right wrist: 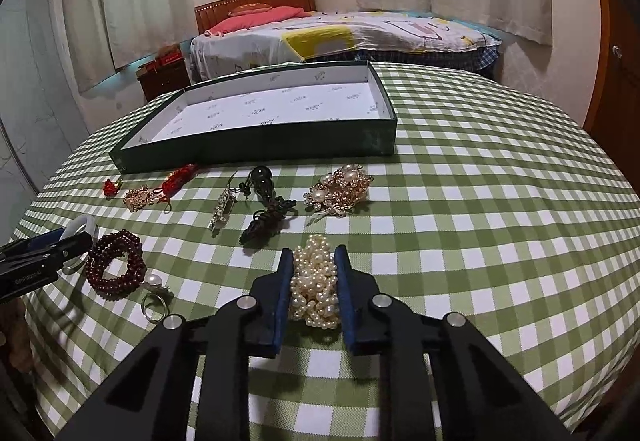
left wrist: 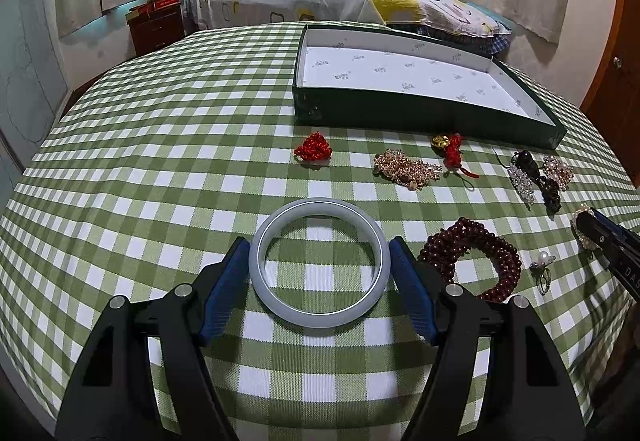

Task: Organize jewelry
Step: 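Carry pearls and bangle into the green box and open both tools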

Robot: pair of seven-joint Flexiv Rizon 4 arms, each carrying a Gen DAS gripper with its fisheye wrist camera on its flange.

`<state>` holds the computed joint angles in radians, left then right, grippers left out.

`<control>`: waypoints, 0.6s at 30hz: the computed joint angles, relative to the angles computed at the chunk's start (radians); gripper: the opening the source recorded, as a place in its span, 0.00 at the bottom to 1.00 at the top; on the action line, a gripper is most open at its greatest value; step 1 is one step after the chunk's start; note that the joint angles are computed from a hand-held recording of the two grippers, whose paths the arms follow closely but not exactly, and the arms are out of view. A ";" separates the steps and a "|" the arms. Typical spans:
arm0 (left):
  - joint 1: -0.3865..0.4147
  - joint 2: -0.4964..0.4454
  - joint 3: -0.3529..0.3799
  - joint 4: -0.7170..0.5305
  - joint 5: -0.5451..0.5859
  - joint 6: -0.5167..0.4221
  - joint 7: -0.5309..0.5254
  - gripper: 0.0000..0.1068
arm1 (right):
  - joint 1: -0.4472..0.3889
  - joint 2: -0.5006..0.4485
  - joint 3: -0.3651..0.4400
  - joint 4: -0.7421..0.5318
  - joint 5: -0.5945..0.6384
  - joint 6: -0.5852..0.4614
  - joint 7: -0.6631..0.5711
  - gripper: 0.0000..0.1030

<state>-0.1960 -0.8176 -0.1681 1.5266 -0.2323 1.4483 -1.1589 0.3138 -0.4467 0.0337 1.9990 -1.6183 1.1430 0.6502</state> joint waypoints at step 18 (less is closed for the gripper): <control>0.026 0.002 -0.071 -0.054 -0.022 0.030 0.025 0.65 | -0.022 0.039 -0.003 -0.036 -0.059 -0.013 0.012 0.20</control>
<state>-0.1702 -0.8159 -0.2389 1.4730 -0.2539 1.4784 -1.1341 0.2922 -0.4079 0.0302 1.9632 -1.6773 1.1302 0.6622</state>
